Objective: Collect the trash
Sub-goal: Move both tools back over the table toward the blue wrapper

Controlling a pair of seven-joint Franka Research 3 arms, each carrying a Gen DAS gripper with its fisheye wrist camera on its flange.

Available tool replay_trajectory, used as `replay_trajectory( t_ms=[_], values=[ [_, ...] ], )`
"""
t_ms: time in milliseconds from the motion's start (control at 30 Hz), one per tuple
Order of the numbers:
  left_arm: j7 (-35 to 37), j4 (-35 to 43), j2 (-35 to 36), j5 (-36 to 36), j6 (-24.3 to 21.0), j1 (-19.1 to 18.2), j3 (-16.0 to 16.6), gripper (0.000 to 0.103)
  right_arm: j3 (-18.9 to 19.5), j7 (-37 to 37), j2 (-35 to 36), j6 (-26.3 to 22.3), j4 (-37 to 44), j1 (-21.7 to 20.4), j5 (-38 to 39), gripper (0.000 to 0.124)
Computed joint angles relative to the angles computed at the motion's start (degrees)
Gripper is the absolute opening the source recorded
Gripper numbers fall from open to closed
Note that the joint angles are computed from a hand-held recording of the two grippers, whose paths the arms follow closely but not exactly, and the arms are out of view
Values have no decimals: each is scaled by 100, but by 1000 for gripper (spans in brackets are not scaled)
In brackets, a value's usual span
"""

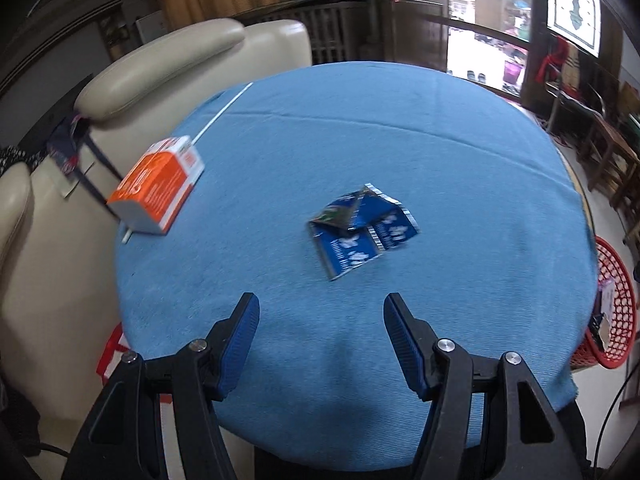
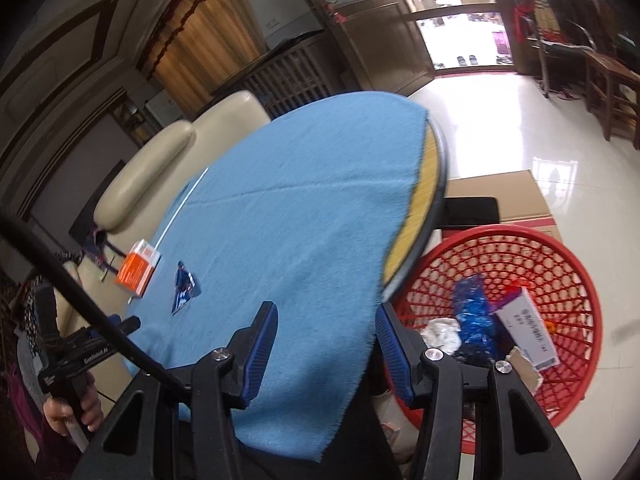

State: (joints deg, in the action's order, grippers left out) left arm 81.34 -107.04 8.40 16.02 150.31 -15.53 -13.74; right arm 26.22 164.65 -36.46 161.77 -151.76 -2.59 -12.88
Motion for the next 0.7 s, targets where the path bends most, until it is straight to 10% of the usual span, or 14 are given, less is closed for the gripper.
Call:
replay_trajectory(
  t_ms=[700],
  values=[
    [-130,294,537,-86,-106,367,188,65,-1186,-1535,3680,110,3086,1300,-402,55]
  ],
)
